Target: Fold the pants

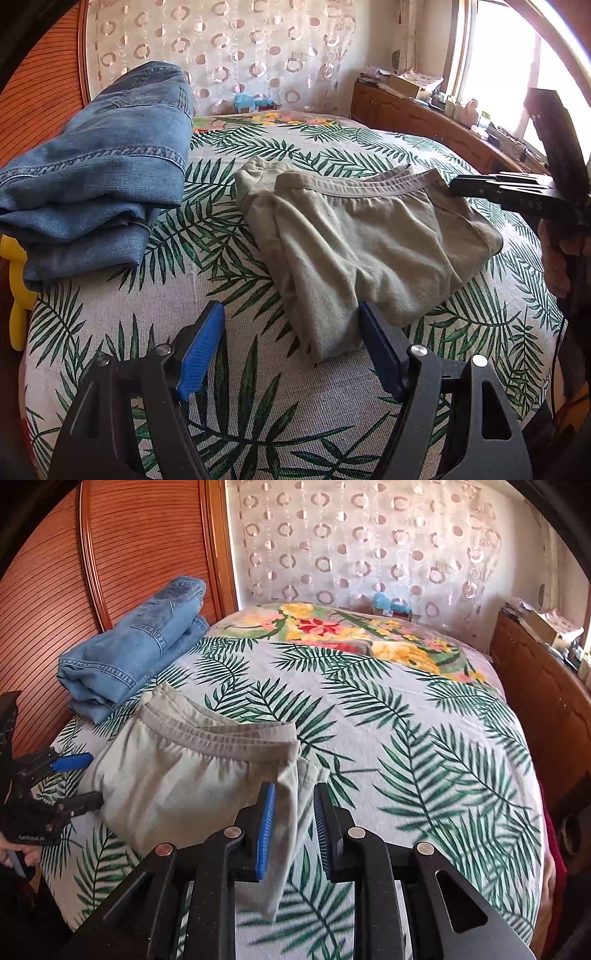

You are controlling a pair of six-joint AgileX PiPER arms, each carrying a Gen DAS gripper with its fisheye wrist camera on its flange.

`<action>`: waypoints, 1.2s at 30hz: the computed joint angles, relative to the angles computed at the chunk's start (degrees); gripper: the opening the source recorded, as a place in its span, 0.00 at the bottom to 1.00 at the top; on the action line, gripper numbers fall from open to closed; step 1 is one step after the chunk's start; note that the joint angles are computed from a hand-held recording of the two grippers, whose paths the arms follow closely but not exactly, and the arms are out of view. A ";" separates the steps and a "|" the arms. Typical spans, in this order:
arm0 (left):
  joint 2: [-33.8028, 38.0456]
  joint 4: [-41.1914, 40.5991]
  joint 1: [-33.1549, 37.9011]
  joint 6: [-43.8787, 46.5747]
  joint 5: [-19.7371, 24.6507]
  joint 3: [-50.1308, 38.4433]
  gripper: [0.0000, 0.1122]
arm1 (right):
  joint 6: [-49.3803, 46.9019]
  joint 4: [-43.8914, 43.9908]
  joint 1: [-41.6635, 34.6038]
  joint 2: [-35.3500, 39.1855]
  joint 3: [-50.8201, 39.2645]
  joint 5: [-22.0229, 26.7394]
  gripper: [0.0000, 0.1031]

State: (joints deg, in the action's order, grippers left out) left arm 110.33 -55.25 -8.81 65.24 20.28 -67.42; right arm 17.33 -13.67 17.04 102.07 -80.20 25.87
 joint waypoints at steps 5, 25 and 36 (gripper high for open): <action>-0.01 -0.47 0.00 0.49 -0.10 0.15 0.67 | -3.60 3.29 -0.97 6.73 -8.97 3.98 0.21; 0.05 -0.48 0.23 0.28 0.51 -0.10 0.68 | -1.41 0.40 0.12 13.41 -18.42 5.41 0.06; -1.88 -10.58 0.46 11.93 -0.56 3.20 0.57 | 2.45 -0.37 0.26 5.20 -6.90 1.75 0.36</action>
